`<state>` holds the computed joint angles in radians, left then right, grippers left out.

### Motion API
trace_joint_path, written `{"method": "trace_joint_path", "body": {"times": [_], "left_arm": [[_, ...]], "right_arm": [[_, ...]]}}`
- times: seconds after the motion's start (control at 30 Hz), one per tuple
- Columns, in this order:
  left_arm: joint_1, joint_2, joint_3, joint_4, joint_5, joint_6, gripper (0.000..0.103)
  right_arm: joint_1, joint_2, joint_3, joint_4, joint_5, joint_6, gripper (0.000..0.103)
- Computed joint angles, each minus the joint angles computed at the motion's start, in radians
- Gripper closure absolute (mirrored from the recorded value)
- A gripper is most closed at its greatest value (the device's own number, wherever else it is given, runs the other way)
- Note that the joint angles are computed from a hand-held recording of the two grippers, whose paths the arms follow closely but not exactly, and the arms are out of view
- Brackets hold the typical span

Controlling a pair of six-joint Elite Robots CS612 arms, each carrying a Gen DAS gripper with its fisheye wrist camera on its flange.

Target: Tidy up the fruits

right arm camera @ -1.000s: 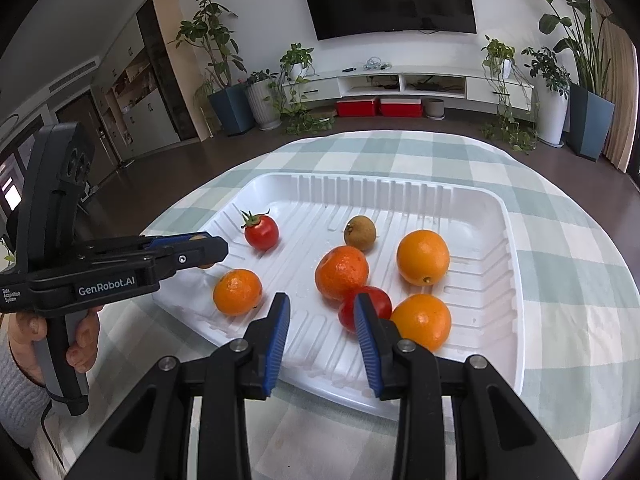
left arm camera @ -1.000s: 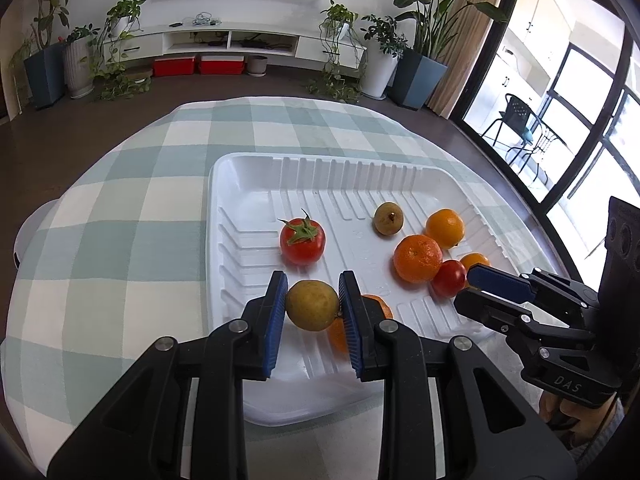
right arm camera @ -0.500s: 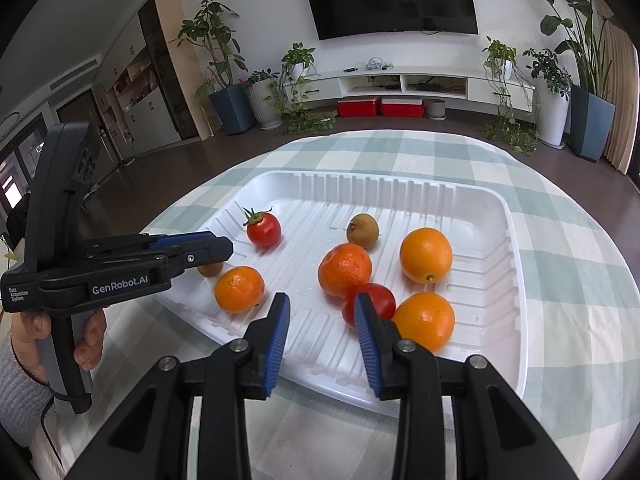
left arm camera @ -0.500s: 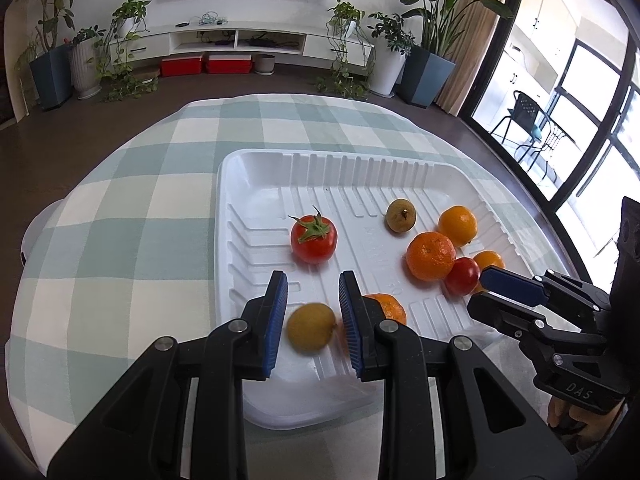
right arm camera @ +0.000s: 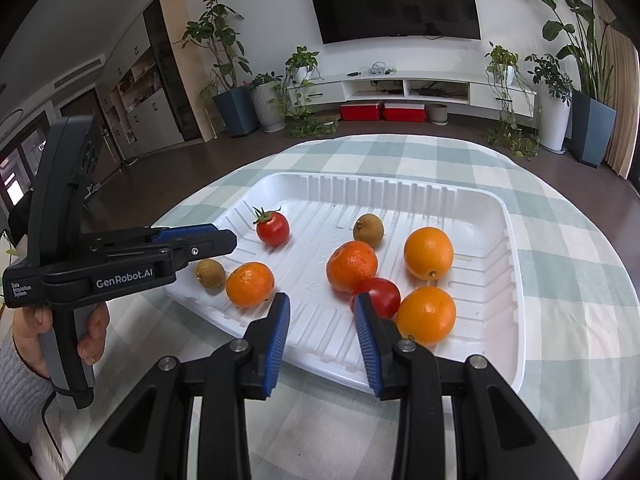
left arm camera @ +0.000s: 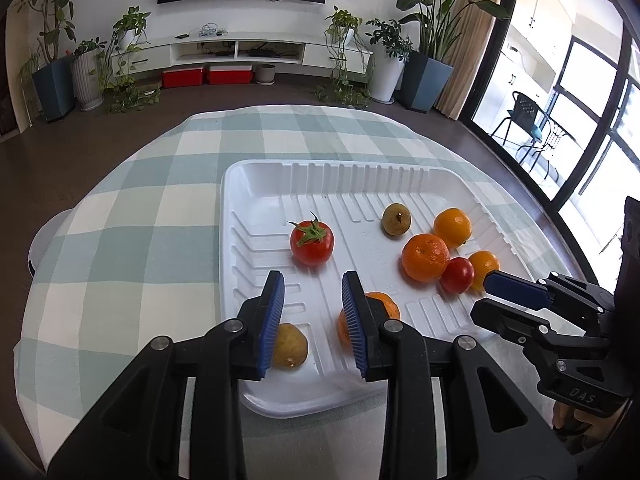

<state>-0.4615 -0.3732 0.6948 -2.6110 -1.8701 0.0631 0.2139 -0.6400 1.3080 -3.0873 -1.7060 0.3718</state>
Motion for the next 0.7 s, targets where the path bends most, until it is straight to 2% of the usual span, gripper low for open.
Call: {"method": "trace_joint_path", "body": {"times": [0.37,0.7], "left_arm": [[0.003,-0.056,0.105,-0.087,0.004,-0.003,0.073],[0.005,-0.102,0.189,-0.154,0.016,-0.002,0.073]], "right_arm": [[0.016,-0.033,0.048,-0.045,-0.074,-0.031,0.062],[0.016,-0.081,0.136,-0.080,-0.194,-0.004,0.053]]}}
